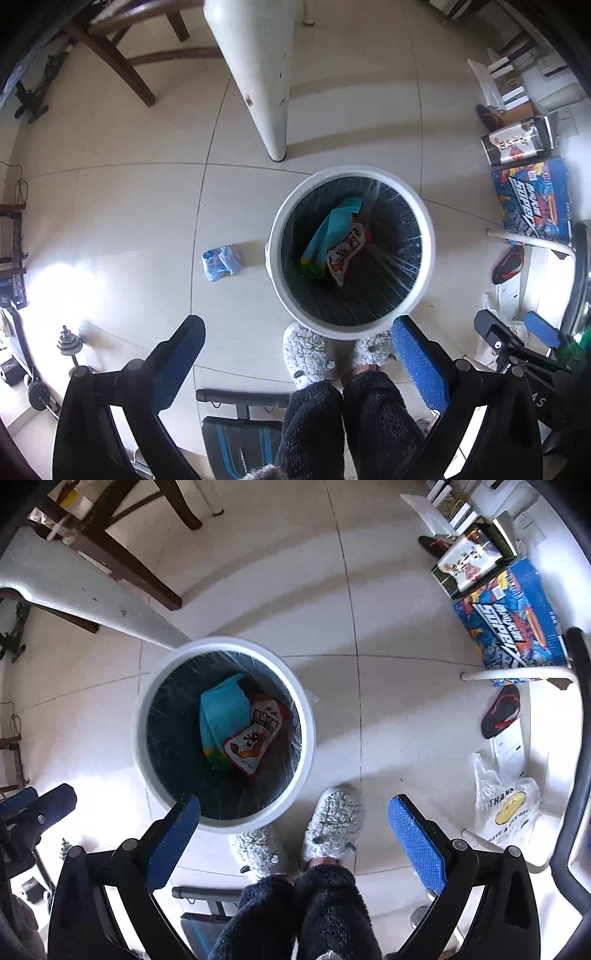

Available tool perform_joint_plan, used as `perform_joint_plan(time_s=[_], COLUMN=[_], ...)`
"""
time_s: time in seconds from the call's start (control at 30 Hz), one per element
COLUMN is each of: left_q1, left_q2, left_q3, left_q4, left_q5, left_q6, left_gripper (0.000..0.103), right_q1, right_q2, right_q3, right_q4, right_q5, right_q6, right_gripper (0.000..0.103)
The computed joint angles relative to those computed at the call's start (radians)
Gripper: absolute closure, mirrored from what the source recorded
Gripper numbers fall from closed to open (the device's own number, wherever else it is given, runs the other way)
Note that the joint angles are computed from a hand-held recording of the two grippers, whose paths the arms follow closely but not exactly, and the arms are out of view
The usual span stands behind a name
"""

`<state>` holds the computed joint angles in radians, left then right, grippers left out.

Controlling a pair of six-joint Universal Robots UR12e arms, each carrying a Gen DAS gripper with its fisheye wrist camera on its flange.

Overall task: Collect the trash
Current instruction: 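Raise both tools from the bin back toward the table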

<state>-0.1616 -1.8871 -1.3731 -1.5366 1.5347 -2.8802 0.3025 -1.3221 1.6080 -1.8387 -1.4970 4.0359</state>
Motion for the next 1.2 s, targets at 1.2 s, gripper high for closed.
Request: perform_joint_plan(time_s=[1.2], left_q1=[-0.103], left_q2=[-0.183], left_q3=[0.9], left_q4=[-0.271], left_q5=[-0.106], left_q6=[0.008], left_gripper=[0.0], right_q1=[-0.082], right_q2=[-0.102], right_q3=[-0.676], right_q4=[0.375], right_q5=[-0.148], right_q6=[0.102], right_gripper=[0.0])
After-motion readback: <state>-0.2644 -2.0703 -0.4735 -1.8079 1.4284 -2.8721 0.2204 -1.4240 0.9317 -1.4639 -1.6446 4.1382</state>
